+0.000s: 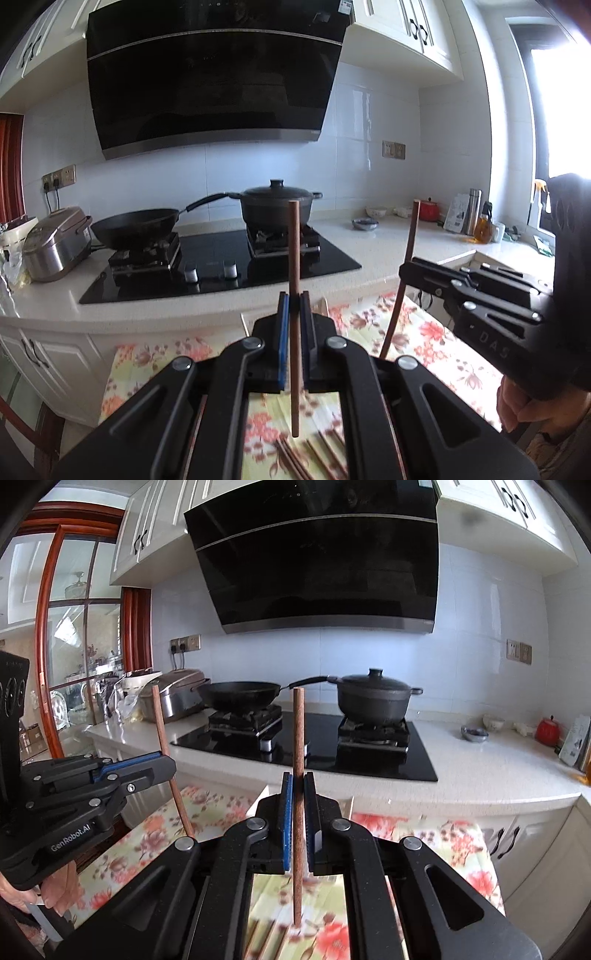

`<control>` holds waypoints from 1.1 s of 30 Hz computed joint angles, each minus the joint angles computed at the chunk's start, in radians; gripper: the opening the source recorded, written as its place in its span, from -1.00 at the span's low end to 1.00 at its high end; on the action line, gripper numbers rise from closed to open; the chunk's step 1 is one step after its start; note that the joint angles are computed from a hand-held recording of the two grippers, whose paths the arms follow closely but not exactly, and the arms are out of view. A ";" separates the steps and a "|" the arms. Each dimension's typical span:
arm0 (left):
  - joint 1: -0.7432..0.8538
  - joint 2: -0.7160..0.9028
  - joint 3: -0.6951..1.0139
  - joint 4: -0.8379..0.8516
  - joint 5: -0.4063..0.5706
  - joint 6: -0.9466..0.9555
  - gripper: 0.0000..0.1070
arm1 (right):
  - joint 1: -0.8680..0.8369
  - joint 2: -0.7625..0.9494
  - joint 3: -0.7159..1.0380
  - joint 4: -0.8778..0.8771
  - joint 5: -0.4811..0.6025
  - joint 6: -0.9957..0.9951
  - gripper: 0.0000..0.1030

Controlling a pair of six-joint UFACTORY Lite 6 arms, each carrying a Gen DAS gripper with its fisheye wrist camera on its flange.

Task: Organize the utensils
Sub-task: 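Lift the chopstick upright in the right tool over the basket while the left tool carries its chopstick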

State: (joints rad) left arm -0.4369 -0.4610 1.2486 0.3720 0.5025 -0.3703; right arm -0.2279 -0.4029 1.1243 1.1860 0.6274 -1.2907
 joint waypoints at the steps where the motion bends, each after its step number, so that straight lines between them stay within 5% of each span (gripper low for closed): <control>1: 0.019 0.034 0.042 -0.040 -0.003 0.039 -0.89 | 0.011 0.034 0.038 -0.008 -0.015 0.011 -0.88; 9: 0.133 0.385 0.464 -0.250 0.020 0.228 -0.90 | 0.088 0.370 0.412 -0.123 -0.098 0.169 -0.88; 20: 0.186 0.769 0.901 -0.279 0.082 0.277 -0.89 | 0.174 0.771 0.812 -0.345 -0.137 0.408 -0.88; 27: 0.253 0.985 1.217 -0.400 0.209 0.367 -0.89 | 0.181 0.951 1.030 -0.420 -0.093 0.504 -0.88; 33: 0.283 1.027 1.199 -0.491 0.206 0.428 -0.89 | 0.191 1.011 1.082 -0.496 -0.074 0.557 -0.88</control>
State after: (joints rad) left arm -0.1538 0.5661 2.4473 -0.1195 0.7086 0.0573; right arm -0.0367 0.6086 2.2062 0.6897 0.5533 -0.7340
